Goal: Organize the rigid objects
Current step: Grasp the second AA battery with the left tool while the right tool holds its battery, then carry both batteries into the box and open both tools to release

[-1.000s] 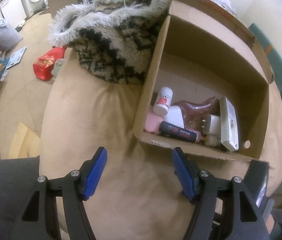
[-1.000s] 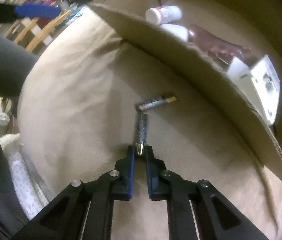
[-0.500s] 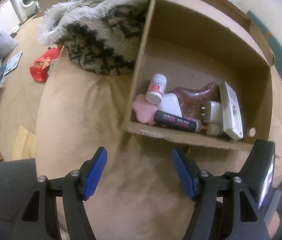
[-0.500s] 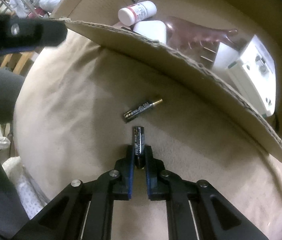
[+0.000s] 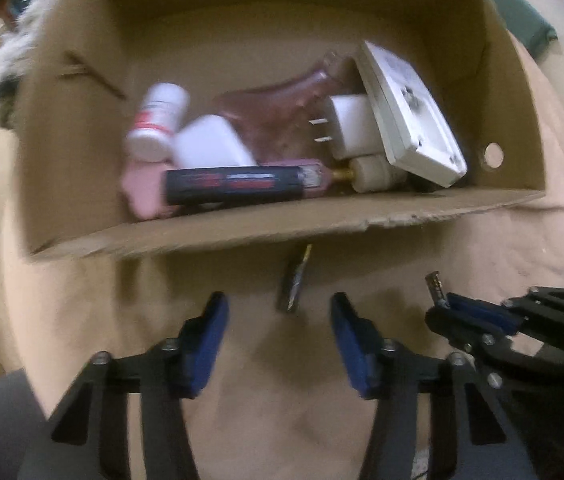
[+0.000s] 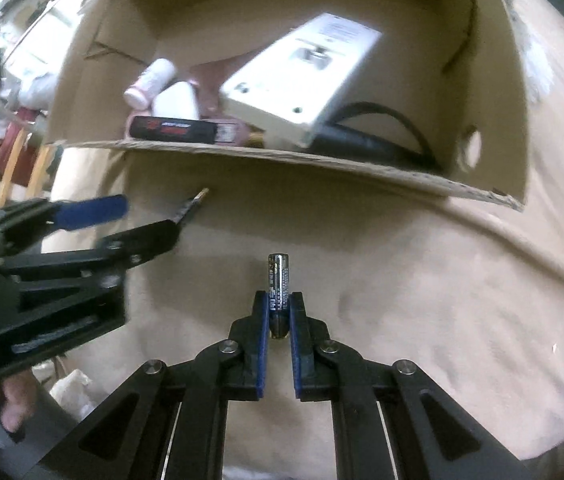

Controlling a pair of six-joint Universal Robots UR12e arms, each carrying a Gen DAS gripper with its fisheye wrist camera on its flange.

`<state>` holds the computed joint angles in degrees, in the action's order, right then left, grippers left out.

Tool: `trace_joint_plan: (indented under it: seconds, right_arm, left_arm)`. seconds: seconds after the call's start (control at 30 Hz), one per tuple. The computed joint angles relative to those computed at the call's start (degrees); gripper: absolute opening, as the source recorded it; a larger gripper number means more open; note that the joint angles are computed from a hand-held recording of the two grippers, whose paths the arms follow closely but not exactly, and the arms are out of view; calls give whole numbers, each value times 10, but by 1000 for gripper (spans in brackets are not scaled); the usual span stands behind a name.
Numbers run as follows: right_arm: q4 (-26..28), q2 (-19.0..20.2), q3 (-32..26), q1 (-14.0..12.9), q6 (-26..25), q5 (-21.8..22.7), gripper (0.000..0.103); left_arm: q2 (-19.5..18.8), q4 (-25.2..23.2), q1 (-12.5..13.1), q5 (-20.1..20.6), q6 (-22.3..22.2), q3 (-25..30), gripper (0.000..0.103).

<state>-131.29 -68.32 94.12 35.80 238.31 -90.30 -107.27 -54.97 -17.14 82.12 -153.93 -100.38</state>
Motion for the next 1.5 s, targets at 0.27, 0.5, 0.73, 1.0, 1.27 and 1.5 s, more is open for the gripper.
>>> trace_joint_plan:
  seconds: [0.27, 0.5, 0.73, 1.0, 1.27, 1.5]
  right_arm:
    - [-2, 3, -4, 1, 11, -4, 10]
    - [4, 4, -11, 9, 0, -12, 10]
    - [0, 7, -17, 20, -10, -32, 10]
    - [-57, -10, -4, 31, -16, -60, 10]
    - [-159, -29, 11, 40, -34, -130, 10]
    - [-176, -29, -8, 32, -45, -162, 10]
  left_arm:
    - [-20, 14, -12, 16, 2, 5, 11]
    - [-16, 13, 4, 14, -3, 4, 9]
    - [5, 44, 30, 16, -18, -16, 9]
    - [32, 92, 53, 14, -48, -34, 9]
    - [69, 106, 66, -32, -72, -38, 9]
    - [65, 119, 52, -51, -99, -10, 9]
